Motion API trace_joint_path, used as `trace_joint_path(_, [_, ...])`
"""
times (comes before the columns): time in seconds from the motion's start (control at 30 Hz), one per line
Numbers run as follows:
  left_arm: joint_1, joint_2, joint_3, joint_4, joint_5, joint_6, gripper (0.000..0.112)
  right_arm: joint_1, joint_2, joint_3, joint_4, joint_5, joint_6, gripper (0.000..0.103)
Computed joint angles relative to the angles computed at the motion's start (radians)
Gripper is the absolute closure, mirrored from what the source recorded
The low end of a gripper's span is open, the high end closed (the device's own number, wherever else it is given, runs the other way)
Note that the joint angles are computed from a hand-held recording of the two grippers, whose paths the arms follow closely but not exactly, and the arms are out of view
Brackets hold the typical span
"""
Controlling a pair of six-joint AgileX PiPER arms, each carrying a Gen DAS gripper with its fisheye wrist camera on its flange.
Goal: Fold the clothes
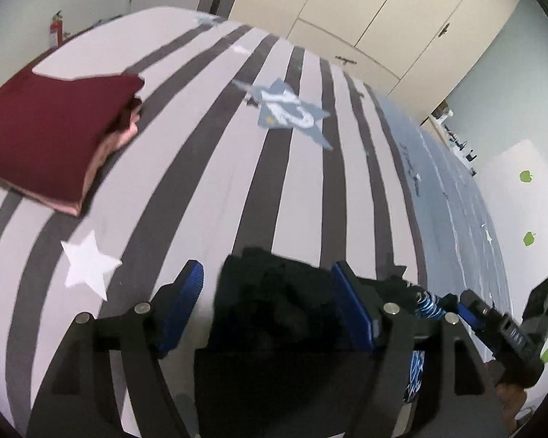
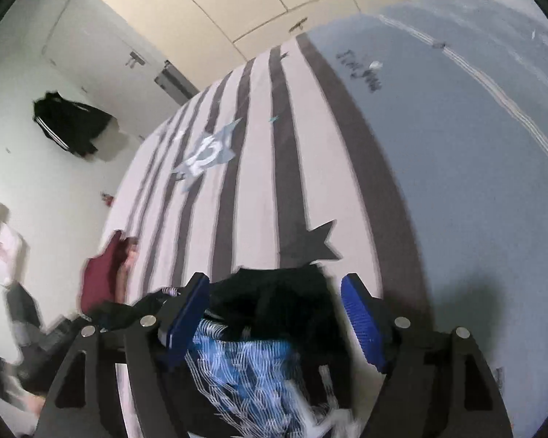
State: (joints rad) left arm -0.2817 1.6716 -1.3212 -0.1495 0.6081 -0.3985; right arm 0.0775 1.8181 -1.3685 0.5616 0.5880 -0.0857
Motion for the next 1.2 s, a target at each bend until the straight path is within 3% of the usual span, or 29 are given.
trace_joint_path(0.1, [-0.075,-0.059,0.046,0.092,-0.055,0.023,0.08,0.078,-0.106,0.102,-0.166,-0.124,0.028,0.032])
trace_joint_path(0.17, [-0.114,-0.052,0.052,0.046,-0.053,0.106,0.088,0.135,-0.161,0.168,-0.195,-0.182,-0.02,0.033])
trace_joint_path(0.2, [-0.133,-0.047,0.053,0.024,-0.05,0.147,0.091,0.15,-0.164,0.18,-0.16,-0.177,-0.072,0.039])
trace_joint_path(0.3, [-0.162,0.03,0.025,-0.026,-0.057,0.203,0.092,0.224,-0.092,0.16,-0.243,-0.158,-0.036,0.07])
trace_joint_path(0.4, [-0.154,0.128,-0.029,-0.024,-0.073,0.201,0.092,0.254,0.002,0.103,-0.366,-0.166,0.092,0.074])
trace_joint_path(0.53, [-0.121,0.222,-0.067,0.014,-0.068,0.158,0.096,0.192,0.119,-0.011,-0.329,-0.162,0.131,0.075])
trace_joint_path(0.63, [-0.112,0.251,-0.04,0.014,-0.107,0.165,0.103,0.148,0.18,-0.07,-0.305,-0.133,0.13,0.096])
trace_joint_path(0.67, [-0.11,0.244,-0.019,0.01,-0.132,0.171,0.103,0.136,0.193,-0.066,-0.29,-0.141,0.113,0.099])
trace_joint_path(0.77, [-0.092,0.225,0.021,-0.041,-0.167,0.217,0.108,0.12,0.183,-0.004,-0.193,-0.201,0.014,0.102])
trace_joint_path(0.9, [-0.068,0.203,0.055,-0.102,-0.192,0.289,0.11,0.138,0.167,0.037,-0.225,-0.258,0.048,0.103])
trace_joint_path(1.07, [-0.037,0.147,0.083,-0.113,-0.219,0.268,0.109,0.151,0.123,0.063,-0.417,-0.277,0.22,0.103])
trace_joint_path(1.13, [-0.055,0.114,0.094,0.005,-0.229,0.162,0.107,0.16,0.067,0.117,-0.561,-0.28,0.362,0.103])
trace_joint_path(1.2, [-0.08,0.083,0.102,0.131,-0.232,0.052,0.105,0.17,0.027,0.149,-0.679,-0.283,0.475,0.096])
